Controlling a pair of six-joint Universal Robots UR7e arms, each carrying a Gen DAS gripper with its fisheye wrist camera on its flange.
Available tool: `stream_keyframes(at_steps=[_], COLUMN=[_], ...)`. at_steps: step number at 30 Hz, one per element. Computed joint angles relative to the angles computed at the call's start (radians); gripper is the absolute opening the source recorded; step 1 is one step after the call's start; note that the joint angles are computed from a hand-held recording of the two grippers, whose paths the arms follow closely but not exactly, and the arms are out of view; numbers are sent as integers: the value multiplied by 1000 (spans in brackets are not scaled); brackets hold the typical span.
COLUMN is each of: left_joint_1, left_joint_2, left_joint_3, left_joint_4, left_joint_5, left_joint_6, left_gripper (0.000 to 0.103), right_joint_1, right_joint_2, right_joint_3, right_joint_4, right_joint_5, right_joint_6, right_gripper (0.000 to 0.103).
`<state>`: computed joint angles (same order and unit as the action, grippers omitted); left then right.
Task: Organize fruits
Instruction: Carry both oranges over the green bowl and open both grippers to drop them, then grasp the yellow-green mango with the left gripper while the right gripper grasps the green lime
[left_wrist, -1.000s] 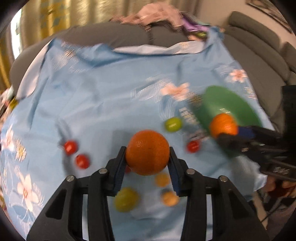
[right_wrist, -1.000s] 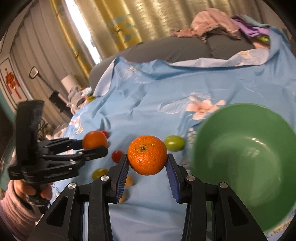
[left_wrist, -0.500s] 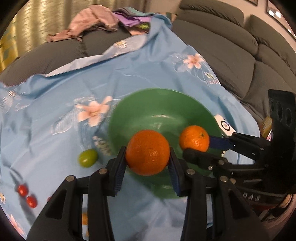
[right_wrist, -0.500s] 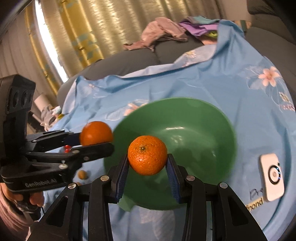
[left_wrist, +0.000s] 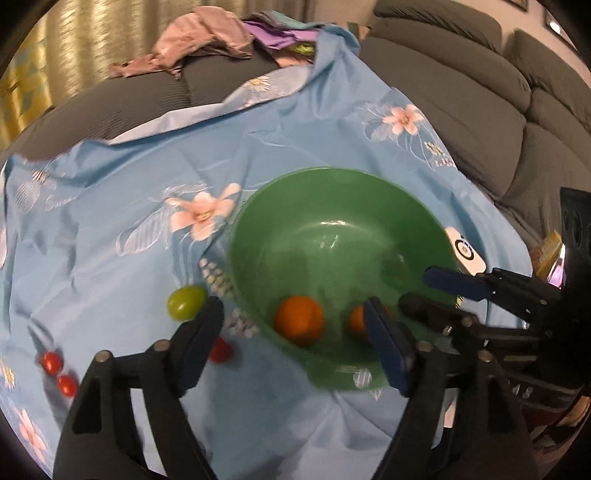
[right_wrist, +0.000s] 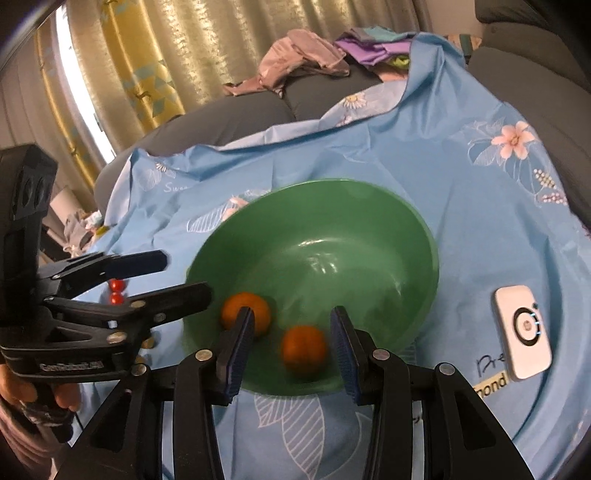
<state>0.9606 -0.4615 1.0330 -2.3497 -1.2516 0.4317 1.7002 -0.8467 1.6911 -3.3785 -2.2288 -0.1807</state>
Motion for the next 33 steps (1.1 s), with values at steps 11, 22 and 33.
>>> stream_keyframes(at_steps=[11, 22, 33], left_joint_1=[51, 87, 116], left_joint_2=[-208, -363, -398], left_joint_3=[245, 425, 455], left_joint_4=[-82, -166, -165], left_joint_5=[89, 161, 112], left_joint_6=[-148, -198, -213], left_gripper=[88, 90, 90], right_joint_1=[43, 110, 140], right_joint_2=[-14, 43, 89], right_joint_3=[41, 11, -33], right_joint_4=[-31, 23, 103], right_joint_5=[84, 120, 100], right_joint_6=[-10, -48, -49], right_gripper=[45, 46, 46])
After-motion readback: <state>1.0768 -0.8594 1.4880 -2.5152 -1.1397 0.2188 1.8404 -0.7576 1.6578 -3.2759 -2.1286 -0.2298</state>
